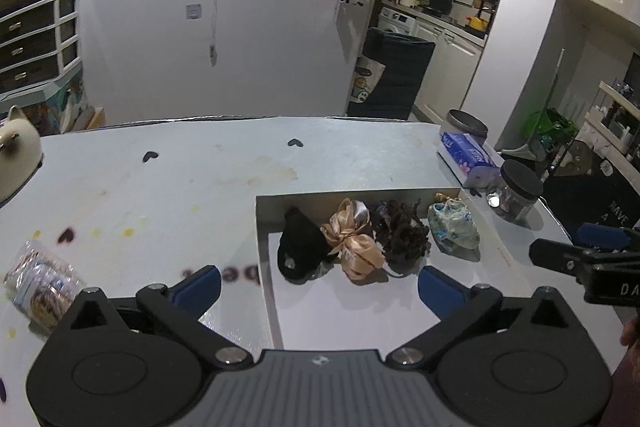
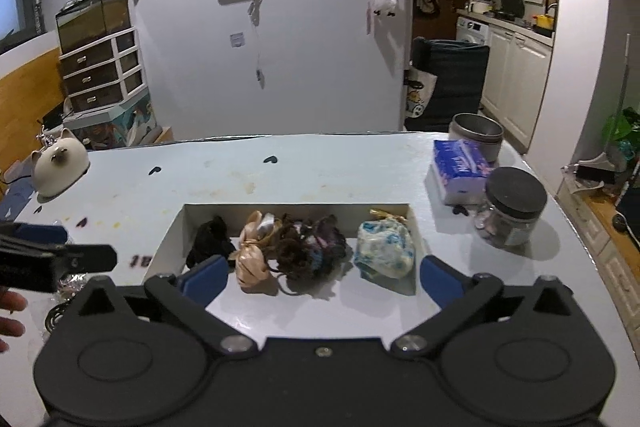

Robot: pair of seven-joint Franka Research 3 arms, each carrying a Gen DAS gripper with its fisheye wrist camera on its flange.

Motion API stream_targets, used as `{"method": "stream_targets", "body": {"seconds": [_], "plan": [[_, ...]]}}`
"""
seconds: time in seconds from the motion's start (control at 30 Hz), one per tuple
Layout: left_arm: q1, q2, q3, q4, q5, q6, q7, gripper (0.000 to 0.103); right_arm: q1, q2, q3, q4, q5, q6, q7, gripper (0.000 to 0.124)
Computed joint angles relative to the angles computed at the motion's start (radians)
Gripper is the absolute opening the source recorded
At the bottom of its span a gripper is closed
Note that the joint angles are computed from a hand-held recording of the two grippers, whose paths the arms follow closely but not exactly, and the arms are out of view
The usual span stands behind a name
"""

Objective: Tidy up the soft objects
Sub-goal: 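Withdraw both tools from the box toward the plastic bags on the table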

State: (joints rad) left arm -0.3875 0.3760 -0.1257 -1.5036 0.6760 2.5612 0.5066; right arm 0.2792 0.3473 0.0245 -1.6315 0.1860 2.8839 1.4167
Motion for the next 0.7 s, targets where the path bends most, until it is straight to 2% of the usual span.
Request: {"method": "stream_targets", "body": {"seconds": [0.17,0.37,0.53,0.7], "plan": [[-0.02,-0.029,0.016,-0.047,0.058,-0.002,-0.101,0.103,0.004,-0.021,-0.008,-0.04,-0.014,0.025,-0.008,0.103],[-0.014,-0.065,0.01,-0.098,0.104,-0.006,-0.182,0.103,-0.001,-0.028,0.008,-0.058,0.004,0.03,-0.031,0.103],[0.011,-0.111,0.002,-0.157,0.134,-0.008,-0.213,0.103,0.019,-0.027,0.006,-0.058,-0.003,0.021,-0.018,0.103],[0.06,-0.178,-0.011,-0.247,0.125,0.014,-0.217,0.103,0.064,-0.02,-0.014,-0.047,-0.047,0.003,0.055,0.103]]}}
